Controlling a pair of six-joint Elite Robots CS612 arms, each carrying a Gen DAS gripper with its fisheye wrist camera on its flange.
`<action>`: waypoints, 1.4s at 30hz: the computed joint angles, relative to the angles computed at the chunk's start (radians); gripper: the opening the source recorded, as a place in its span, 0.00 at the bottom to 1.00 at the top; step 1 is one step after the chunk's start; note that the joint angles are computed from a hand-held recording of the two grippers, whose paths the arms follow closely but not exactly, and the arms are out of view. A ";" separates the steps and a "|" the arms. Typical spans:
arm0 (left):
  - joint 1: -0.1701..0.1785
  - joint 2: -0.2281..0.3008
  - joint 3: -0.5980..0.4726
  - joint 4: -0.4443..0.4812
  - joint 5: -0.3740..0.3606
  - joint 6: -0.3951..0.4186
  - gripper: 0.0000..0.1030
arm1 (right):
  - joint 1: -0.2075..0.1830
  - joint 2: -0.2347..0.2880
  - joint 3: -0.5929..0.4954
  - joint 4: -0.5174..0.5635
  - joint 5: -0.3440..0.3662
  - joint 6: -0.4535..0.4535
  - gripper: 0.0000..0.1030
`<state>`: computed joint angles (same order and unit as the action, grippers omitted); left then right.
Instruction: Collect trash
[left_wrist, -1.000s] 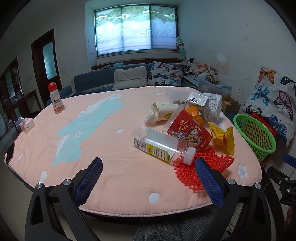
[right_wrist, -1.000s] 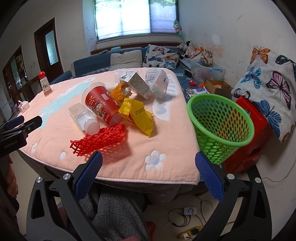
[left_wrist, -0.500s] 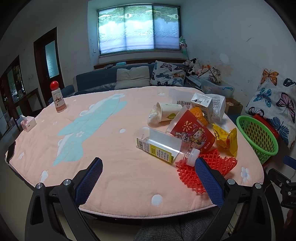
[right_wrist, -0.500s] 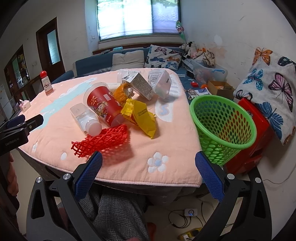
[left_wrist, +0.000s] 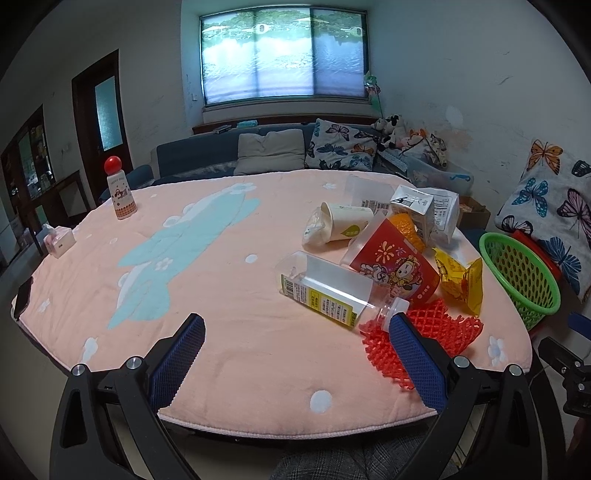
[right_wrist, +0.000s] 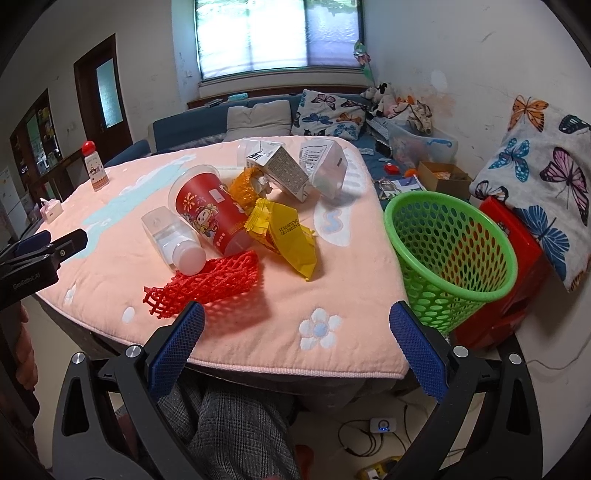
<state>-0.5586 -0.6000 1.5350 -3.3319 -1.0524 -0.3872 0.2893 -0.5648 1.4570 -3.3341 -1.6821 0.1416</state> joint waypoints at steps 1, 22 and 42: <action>0.000 0.001 -0.002 0.001 -0.001 0.000 0.94 | 0.000 0.000 -0.001 0.000 0.002 0.000 0.96; 0.030 0.012 -0.023 0.030 0.001 -0.028 0.94 | -0.013 0.050 -0.110 0.083 0.149 -0.007 0.84; 0.047 0.043 -0.045 -0.011 -0.199 0.085 0.94 | -0.037 0.177 -0.363 0.321 0.125 -0.131 0.44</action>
<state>-0.5117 -0.5572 1.4900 -3.3425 -1.2519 -0.3024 0.2521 -0.3875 1.0936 -3.0131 -1.5574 0.0110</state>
